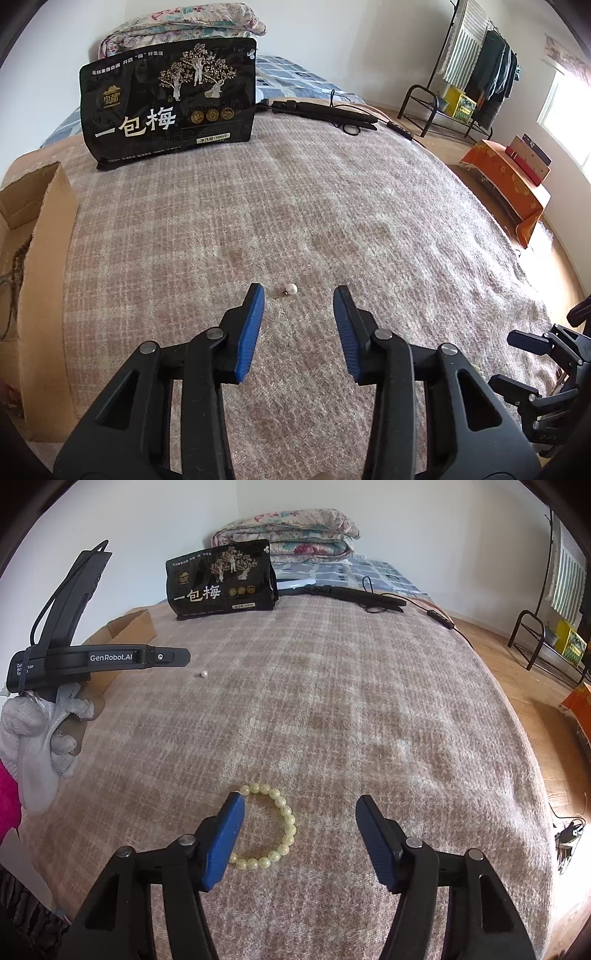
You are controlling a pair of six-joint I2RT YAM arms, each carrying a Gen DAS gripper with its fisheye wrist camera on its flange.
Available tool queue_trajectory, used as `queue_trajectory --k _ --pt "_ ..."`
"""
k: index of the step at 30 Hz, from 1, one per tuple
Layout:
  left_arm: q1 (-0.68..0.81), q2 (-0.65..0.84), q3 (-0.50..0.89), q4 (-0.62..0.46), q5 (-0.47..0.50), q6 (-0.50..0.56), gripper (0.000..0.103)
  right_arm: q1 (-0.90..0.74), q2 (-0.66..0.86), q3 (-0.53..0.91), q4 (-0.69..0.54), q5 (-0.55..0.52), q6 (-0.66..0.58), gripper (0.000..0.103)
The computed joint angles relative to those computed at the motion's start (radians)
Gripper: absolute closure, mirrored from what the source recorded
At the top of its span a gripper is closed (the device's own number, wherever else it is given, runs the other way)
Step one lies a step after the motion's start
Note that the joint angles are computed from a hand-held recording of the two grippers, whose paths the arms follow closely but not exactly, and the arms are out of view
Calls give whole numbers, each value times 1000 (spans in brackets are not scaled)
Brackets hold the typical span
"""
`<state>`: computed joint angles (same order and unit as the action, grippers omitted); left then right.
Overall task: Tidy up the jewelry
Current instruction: 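Close the left tool on the small pearl while the right tool grasps the bead bracelet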
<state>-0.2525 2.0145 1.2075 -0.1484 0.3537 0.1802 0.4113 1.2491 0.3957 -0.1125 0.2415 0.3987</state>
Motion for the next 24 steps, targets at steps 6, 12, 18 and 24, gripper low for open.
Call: queue_trajectory --k 6,12,18,24 --pt "-22 64 49 -4 -9 9 72 -50 54 -13 41 -63 -28 56" --pt "-40 105 82 1 -45 29 72 -84 95 -16 84 -113 -51 63" --pt "-43 143 118 -12 -56 46 80 -95 126 -3 101 -148 -70 68" --pt "-44 154 116 2 -62 55 88 -88 146 9 108 -160 -77 71"
